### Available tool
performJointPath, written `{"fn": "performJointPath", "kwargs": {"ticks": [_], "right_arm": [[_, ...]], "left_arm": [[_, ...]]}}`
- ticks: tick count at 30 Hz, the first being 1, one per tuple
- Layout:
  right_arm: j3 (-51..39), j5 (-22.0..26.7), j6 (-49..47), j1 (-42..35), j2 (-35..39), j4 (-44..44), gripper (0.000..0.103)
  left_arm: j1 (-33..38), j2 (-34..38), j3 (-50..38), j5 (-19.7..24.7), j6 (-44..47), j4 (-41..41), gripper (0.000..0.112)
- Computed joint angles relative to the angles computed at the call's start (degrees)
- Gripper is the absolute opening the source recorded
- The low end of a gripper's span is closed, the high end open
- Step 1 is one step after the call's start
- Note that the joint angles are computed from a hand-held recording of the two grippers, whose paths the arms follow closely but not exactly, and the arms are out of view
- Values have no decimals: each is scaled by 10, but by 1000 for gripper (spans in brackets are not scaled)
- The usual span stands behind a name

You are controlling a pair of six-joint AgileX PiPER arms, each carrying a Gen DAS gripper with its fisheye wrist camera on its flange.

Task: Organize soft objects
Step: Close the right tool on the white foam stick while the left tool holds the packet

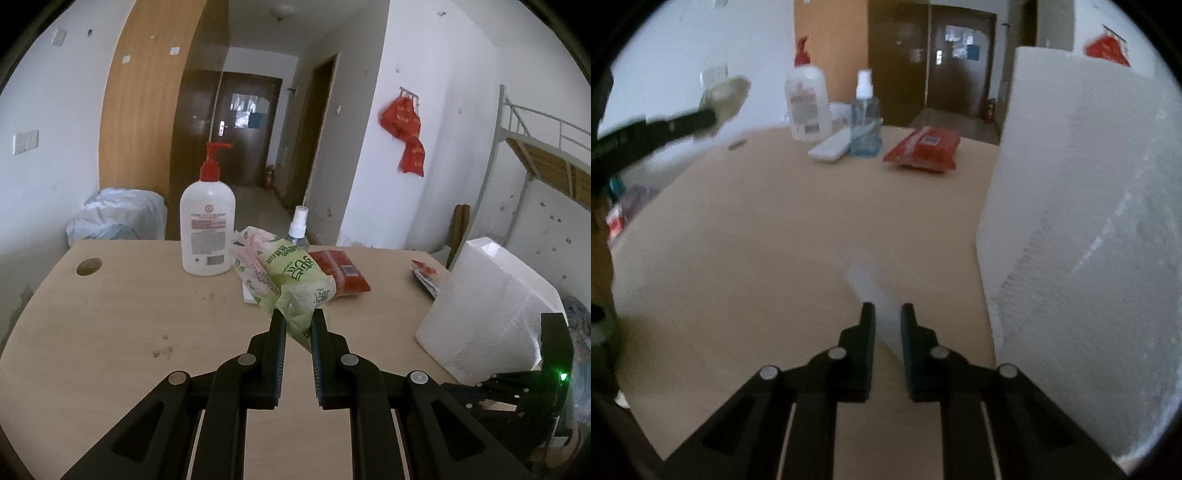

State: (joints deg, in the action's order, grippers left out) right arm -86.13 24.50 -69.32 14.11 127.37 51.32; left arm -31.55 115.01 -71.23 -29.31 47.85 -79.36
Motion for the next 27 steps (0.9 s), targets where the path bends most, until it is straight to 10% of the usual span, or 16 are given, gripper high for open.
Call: {"fn": "performJointPath", "kwargs": {"ticks": [5,12,14,27], "right_arm": [[46,-1,-110,-5,-34,127,16],[19,-26,-34,30,-15,-58,19],[11,-47,7,38,-5,-117,34],[6,-52,-19,34,12,-90,36]], "left_arm": [[-11,-18,23,-9,-22,20,14],[-19,-35,46,-19,-43,44,14],[-19,-35,47,-14,-47,44,14],[-63,-81,104,-61,-132,108,14]]}}
